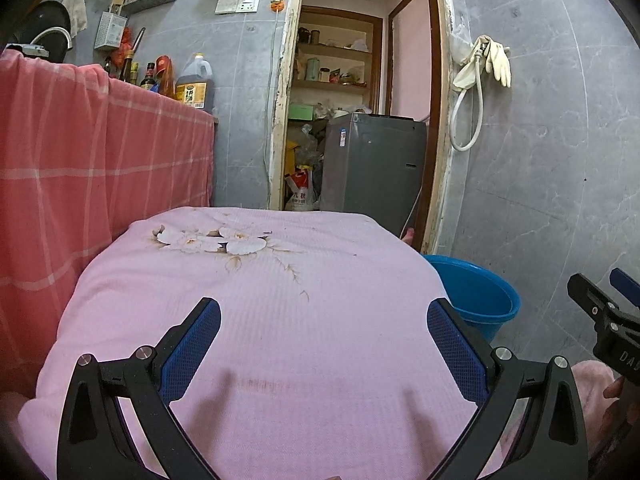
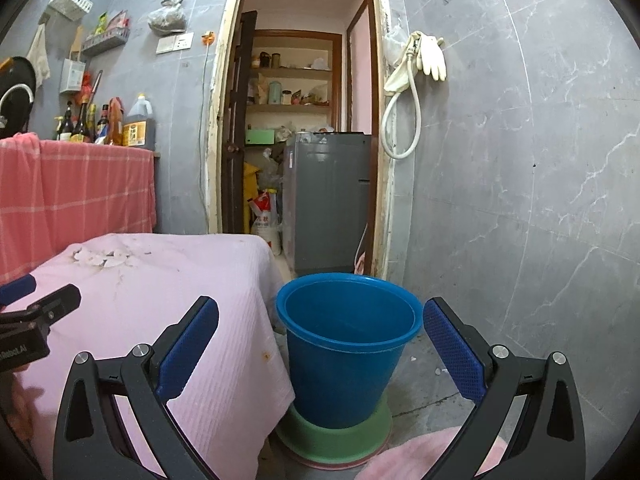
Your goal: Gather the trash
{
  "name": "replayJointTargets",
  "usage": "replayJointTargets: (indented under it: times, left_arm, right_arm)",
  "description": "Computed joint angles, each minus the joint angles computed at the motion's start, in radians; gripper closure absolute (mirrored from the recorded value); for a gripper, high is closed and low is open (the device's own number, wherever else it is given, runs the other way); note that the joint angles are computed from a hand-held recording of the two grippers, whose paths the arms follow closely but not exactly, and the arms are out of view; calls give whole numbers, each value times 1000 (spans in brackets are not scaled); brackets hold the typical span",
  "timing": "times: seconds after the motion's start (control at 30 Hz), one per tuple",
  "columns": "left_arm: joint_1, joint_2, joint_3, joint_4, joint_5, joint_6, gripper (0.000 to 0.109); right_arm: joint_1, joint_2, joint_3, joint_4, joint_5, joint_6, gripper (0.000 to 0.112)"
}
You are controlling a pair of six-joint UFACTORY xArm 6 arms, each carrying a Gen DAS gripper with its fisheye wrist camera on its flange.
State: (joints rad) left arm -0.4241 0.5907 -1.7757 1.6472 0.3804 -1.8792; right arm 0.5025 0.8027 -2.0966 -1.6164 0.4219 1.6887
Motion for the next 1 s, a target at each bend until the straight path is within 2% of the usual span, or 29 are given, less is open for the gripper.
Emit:
replayJointTargets:
  times: [1.0]
  left_arm:
    - [8,-4,7,-6,-11,2,7]
  right_arm:
    - [-6,0,5,15,-4,-2,9]
